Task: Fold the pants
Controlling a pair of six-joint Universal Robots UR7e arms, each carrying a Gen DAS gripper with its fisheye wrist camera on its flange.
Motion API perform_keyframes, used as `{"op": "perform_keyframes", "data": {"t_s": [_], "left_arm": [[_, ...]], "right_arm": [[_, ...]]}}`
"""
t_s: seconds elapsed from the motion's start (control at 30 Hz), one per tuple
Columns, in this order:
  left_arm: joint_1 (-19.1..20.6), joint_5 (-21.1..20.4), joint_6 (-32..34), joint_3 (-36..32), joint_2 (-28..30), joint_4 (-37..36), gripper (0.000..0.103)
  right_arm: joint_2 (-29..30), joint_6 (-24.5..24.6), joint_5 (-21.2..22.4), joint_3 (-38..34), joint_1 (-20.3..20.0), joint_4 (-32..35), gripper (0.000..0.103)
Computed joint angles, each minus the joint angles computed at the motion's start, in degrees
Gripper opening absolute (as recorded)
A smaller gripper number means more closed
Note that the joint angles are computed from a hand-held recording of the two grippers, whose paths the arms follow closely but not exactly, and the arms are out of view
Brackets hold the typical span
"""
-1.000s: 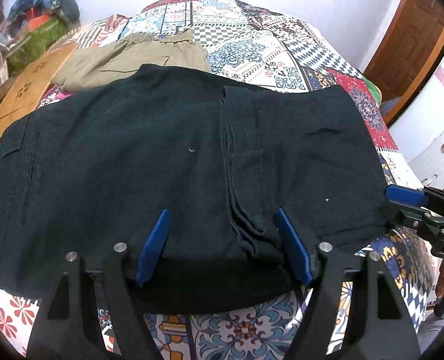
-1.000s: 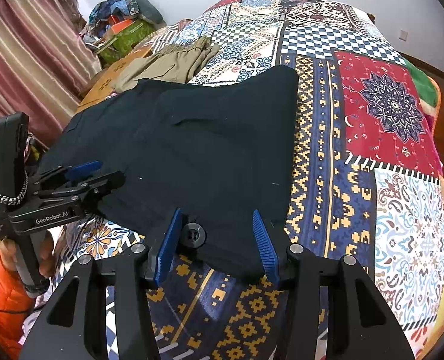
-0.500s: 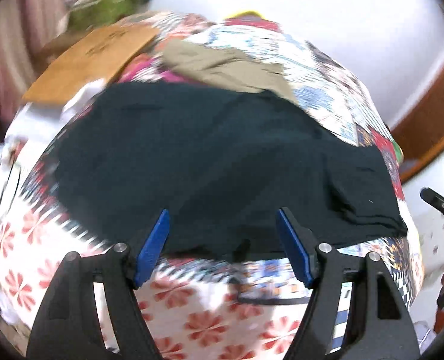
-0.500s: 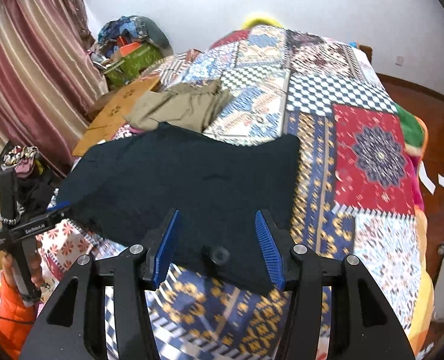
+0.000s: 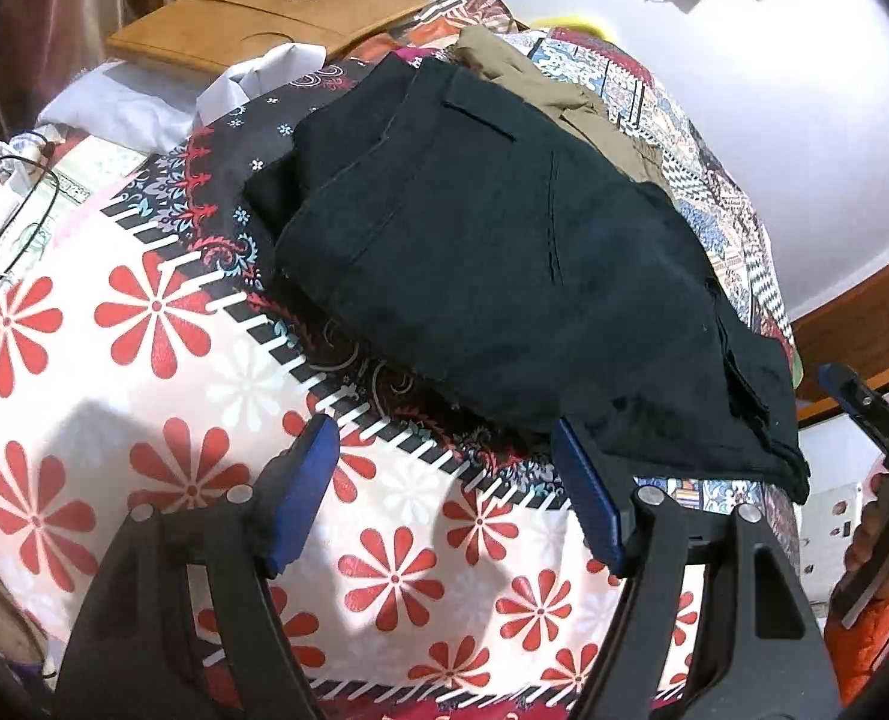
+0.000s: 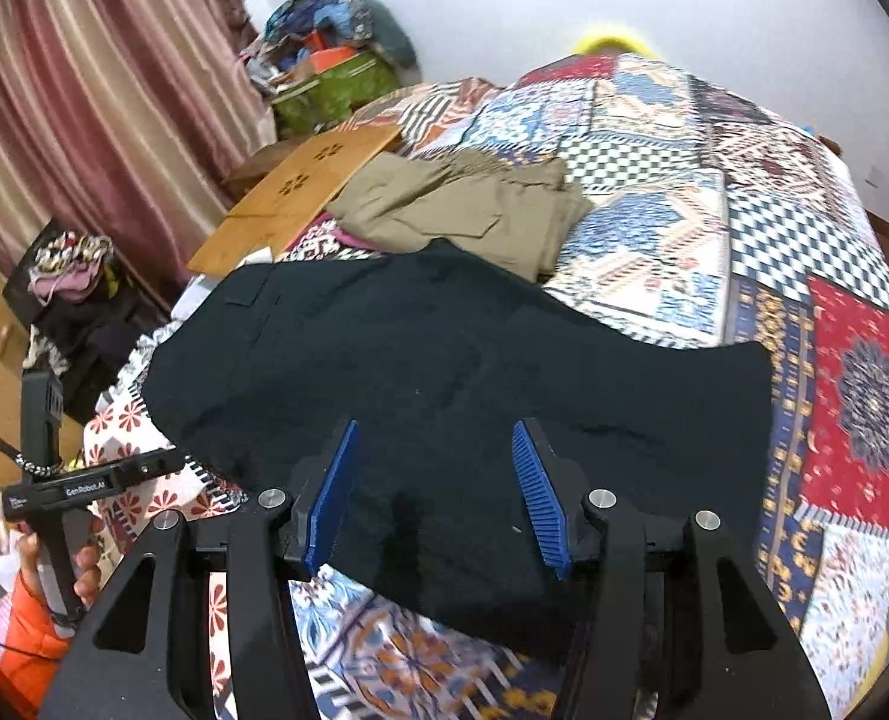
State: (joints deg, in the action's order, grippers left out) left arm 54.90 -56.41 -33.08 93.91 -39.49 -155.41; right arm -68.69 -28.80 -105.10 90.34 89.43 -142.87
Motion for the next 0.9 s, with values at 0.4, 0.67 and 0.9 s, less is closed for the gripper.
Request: {"op": "perform_keyframes", "data": {"t_s": [0.4,0.67,0.9], "left_arm": [[3.1,-5.0,-1.3,-9.2,6.0,-2.0,0.073],[1.9,1.8,-4.8,-14.9,10.1,-0.9,0.087],[1.5,5.7,-6.1,-13.5,10.1,-7.1,0.063]], "right_arm": [[3.9,-1.5,-4.0,-0.4,0.3,0.5,0.050],[4.3,0.1,-4.5,-0.6,-0.4,3.8,0.051],[4.2,-0.6,-6.0,0.1,0.2,3.9,0.052]]}}
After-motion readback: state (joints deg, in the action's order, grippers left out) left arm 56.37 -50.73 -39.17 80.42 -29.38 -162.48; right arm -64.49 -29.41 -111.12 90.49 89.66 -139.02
